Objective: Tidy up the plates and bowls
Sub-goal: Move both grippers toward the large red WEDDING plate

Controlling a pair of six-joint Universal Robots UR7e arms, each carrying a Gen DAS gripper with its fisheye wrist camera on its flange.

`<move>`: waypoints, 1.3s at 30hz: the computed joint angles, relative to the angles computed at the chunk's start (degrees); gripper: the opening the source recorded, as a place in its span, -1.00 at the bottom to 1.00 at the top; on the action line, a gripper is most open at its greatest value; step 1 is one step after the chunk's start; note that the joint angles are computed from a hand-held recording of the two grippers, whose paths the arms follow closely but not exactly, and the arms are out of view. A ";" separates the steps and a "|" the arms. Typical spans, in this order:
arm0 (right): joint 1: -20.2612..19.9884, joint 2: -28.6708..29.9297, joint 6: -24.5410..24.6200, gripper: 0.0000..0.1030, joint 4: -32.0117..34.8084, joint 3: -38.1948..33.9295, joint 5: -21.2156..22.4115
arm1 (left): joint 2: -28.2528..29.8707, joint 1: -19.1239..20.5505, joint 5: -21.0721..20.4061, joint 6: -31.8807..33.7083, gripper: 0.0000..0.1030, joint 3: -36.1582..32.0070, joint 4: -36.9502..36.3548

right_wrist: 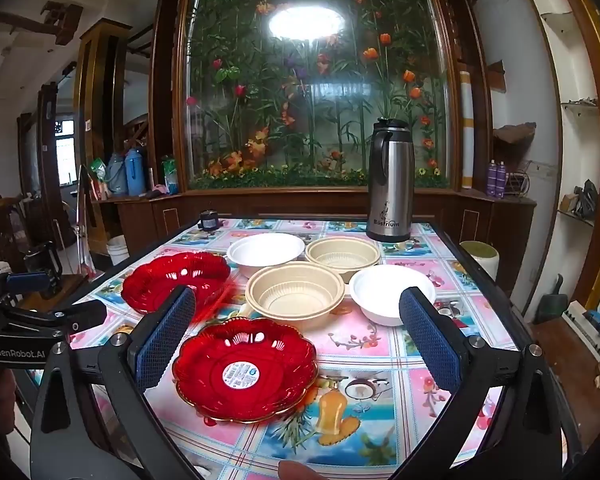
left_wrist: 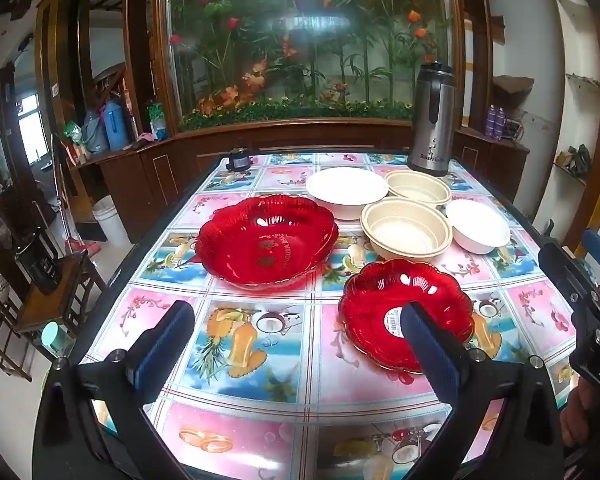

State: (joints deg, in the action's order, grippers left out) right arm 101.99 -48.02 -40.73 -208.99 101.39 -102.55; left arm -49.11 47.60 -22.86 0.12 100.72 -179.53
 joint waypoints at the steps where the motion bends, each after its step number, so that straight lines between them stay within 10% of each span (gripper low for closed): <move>1: -0.02 -0.04 -0.08 0.99 0.25 0.00 -0.01 | -0.12 0.06 -0.23 -0.10 1.00 0.04 0.28; 22: -1.52 -0.88 4.51 0.99 6.74 -0.90 0.19 | -2.56 2.38 0.05 -6.32 1.00 2.03 6.78; 39: 0.90 2.41 12.49 1.00 23.91 -7.39 3.68 | -2.49 3.50 3.89 0.43 0.99 2.58 -3.53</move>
